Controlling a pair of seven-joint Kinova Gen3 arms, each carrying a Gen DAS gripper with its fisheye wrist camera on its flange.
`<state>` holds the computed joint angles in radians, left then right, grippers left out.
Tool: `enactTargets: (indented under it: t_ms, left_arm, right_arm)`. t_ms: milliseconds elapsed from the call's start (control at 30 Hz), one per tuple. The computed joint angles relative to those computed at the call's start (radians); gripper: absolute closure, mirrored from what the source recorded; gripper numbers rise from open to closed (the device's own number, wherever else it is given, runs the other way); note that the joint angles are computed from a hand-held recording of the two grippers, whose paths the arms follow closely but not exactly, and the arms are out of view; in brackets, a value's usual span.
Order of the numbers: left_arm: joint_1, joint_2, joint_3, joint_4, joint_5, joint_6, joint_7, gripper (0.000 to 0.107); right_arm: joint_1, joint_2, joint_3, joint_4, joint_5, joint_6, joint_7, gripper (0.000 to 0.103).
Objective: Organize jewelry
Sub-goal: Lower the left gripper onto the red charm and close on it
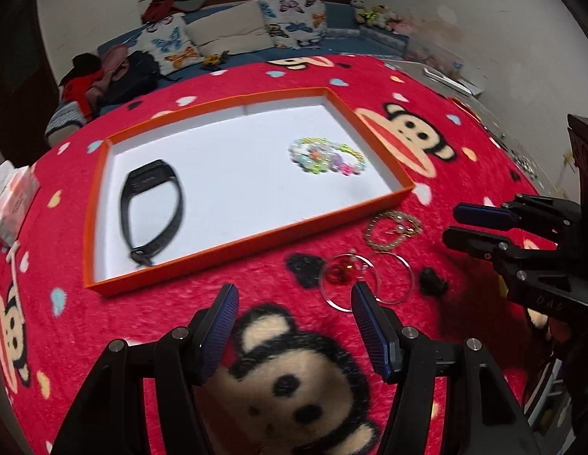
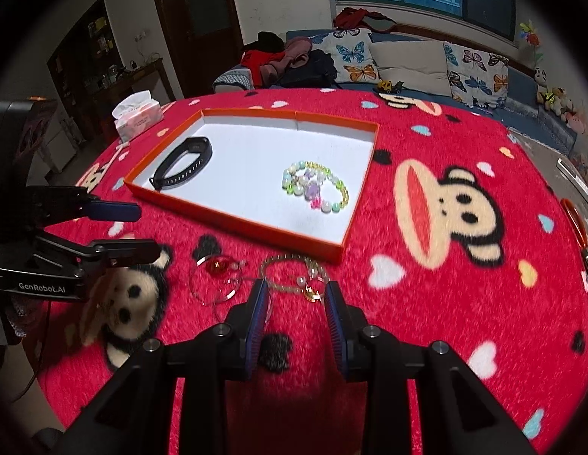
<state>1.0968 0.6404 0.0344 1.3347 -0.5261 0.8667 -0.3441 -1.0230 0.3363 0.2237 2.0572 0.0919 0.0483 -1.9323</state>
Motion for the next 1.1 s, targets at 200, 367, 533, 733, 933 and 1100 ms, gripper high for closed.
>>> enactTargets:
  t_ms: [200,367,533,733,933,1100]
  left_arm:
    - [-0.016,0.048,0.016,-0.047,0.014,-0.036,-0.078,0.047]
    - [-0.016,0.088,0.007,-0.095,0.033,-0.046,-0.143,0.064]
    - [-0.023,0.11,-0.001,-0.117,0.066,-0.064,-0.195,0.074]
    - [-0.021,0.133,-0.014,-0.15,0.089,-0.048,-0.233,0.077]
    - [-0.033,0.131,-0.02,-0.135,0.115,-0.068,-0.235,0.077]
    - [-0.033,0.138,-0.026,-0.141,0.118,-0.06,-0.241,0.077]
  right_arm:
    - [0.055,0.007,-0.051,0.02,-0.019,-0.022,0.015,0.069]
    - [0.099,0.019,-0.089,0.017,-0.045,-0.028,0.043,0.069]
    - [0.14,0.03,-0.126,0.016,-0.065,-0.035,0.07,0.069]
    - [0.19,0.046,-0.171,0.005,-0.084,-0.032,0.095,0.069]
    - [0.215,0.05,-0.195,0.003,-0.092,-0.036,0.115,0.069]
    - [0.228,0.055,-0.21,0.001,-0.102,-0.039,0.125,0.069]
